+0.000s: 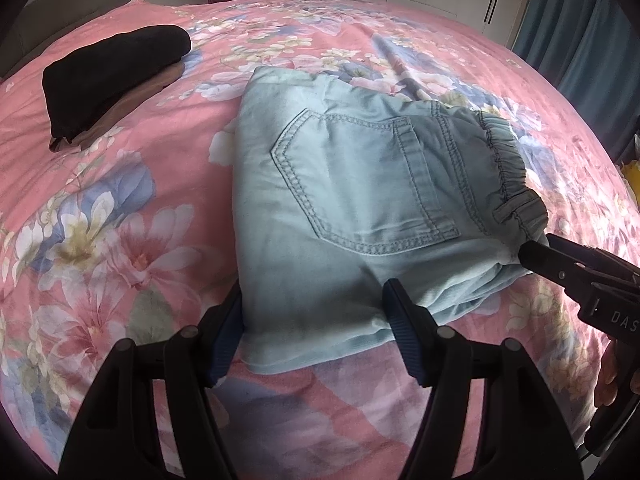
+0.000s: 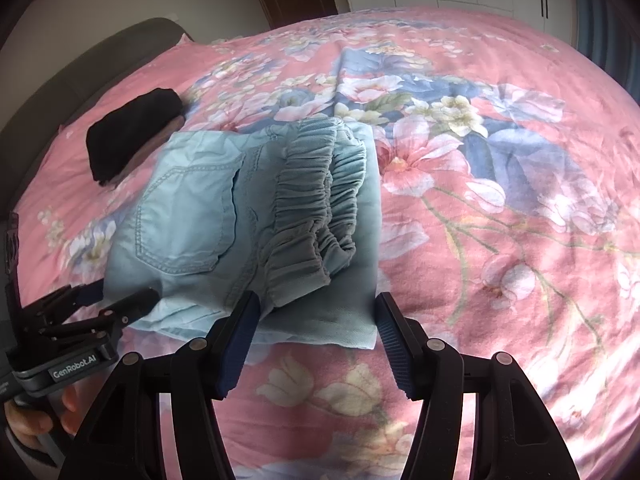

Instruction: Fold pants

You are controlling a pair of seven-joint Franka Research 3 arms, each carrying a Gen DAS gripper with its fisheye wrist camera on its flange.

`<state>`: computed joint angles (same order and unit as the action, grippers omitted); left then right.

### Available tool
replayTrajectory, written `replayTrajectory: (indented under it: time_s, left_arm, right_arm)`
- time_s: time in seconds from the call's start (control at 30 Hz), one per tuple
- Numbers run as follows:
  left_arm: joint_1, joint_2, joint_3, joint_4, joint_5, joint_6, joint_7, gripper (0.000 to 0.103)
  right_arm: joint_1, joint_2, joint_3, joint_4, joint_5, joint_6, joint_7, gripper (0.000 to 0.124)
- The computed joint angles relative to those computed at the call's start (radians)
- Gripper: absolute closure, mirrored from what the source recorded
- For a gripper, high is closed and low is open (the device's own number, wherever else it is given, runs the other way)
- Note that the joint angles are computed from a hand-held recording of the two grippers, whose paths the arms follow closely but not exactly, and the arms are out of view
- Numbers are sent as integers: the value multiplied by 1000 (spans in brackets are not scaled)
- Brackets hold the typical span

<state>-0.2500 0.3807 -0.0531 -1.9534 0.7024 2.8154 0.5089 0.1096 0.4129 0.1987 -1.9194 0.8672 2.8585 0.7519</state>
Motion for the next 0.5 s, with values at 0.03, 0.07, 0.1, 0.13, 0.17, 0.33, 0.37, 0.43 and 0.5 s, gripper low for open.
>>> replayTrajectory:
  time_s: [0.03, 0.07, 0.1, 0.13, 0.17, 0.33, 0.37, 0.43, 0.5]
  left_arm:
    - [-2, -1, 1, 1, 2, -4, -2, 36]
    - [-3, 0, 0, 4, 1, -10, 0, 36]
    - [-2, 2, -2, 9, -4, -16, 3, 36]
    - [-1, 3, -2, 10, -4, -18, 3, 36]
    - [-3, 3, -1, 12, -3, -21, 1, 36]
    - [-12, -12, 5, 0, 20, -23, -21, 36]
    - [-12, -17, 5, -4, 25, -22, -25, 36]
    - [-11, -28, 3, -13, 32, -24, -33, 36]
    - [-14, -46, 4, -26, 47, -26, -51, 36]
  right_arm:
    - [-1, -2, 1, -2, 2, 0, -2, 64]
    - [-3, -4, 3, -4, 5, 1, -5, 64]
    - [-3, -5, 3, -5, 6, 0, -7, 64]
    - [-1, -6, 0, -4, 2, 0, -4, 64]
    - [3, -6, -4, -4, -5, -1, 2, 64]
    - [-4, -18, 8, -13, 7, 7, -17, 64]
    - [-11, -23, 18, -16, 25, 8, -37, 64]
    - [-13, -34, 24, -24, 48, 9, -68, 64]
    - [-1, -45, 15, -33, 47, 17, -67, 64]
